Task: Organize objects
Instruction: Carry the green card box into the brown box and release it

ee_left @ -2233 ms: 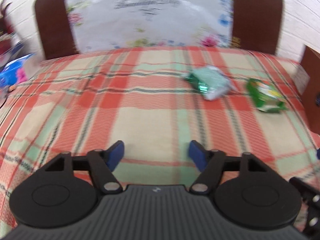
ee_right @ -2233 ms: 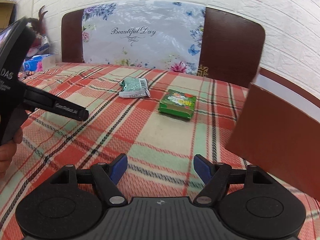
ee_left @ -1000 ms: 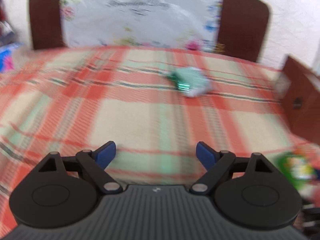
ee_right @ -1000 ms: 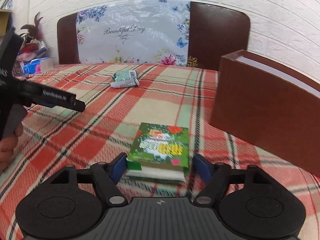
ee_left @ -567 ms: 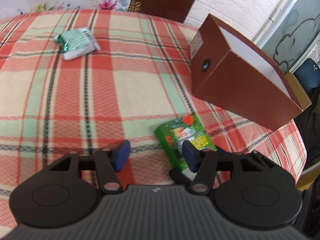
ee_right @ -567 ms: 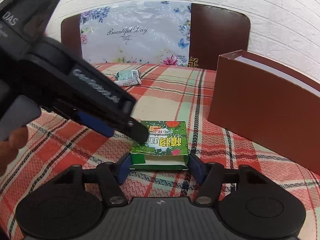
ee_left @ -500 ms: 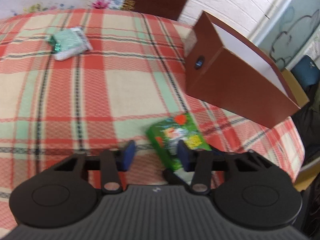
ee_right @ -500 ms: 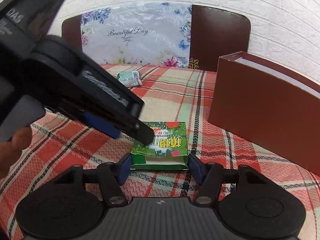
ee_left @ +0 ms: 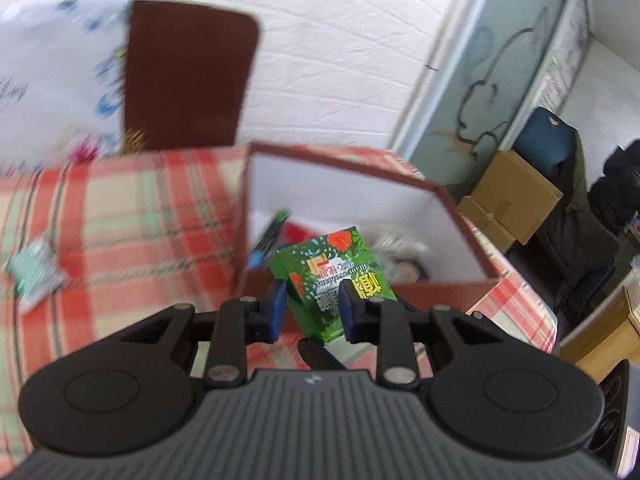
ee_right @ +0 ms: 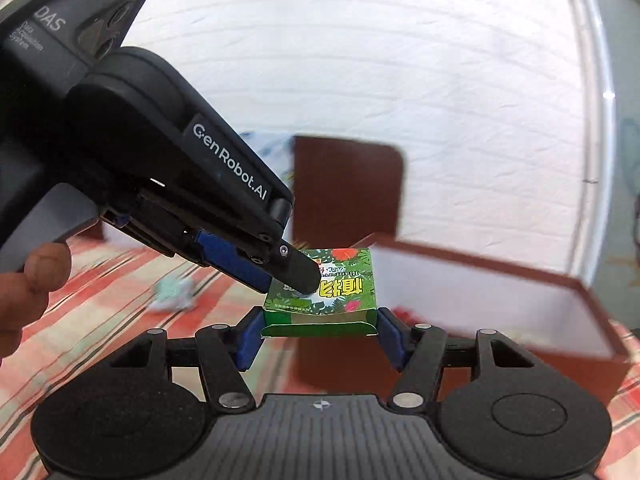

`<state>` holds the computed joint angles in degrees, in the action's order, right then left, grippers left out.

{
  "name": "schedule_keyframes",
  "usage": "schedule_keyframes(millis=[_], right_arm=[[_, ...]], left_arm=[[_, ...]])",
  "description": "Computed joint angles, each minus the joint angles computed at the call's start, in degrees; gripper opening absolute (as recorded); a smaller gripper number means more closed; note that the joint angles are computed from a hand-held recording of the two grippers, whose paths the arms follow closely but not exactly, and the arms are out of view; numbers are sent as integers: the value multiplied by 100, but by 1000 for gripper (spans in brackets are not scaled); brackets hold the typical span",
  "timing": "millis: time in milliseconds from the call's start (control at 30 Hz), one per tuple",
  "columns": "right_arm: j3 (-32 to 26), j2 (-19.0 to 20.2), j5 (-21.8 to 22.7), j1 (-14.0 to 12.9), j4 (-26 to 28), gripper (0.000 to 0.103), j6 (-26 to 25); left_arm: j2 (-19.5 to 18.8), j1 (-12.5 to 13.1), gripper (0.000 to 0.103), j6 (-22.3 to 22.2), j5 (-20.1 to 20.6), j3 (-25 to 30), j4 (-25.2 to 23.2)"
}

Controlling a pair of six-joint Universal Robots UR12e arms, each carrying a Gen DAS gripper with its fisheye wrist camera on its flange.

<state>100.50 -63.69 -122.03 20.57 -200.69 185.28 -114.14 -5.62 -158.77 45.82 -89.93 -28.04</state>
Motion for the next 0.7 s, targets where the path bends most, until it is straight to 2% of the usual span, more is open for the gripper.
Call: schedule_keyframes(millis=[200,333,467,500,533,600,700], right_arm=[[19,-73,-333,-235,125,58,210],[52,-121,-433,-400,319,58,446],[35,-123,-434,-540,518,59,558],[36,-126,-441,-579,574,60,572],[13,-117,-455,-618,685,61,602],[20,-140,-523,-667,1009,65,796],[141,-207,-347,-738,918,68,1134]], left_arm=[[-211,-337,30,209,148,324,-1],[-333,-525,30,356,259,511,-130],[-441,-681,33,318,519,630,21],[-474,-729,43,265,682,661,128],[-505,-776,49,208,884,675,284],[-553,-843,49,139,1259,717,409],[-563,-794,52,42,1324,711,380]])
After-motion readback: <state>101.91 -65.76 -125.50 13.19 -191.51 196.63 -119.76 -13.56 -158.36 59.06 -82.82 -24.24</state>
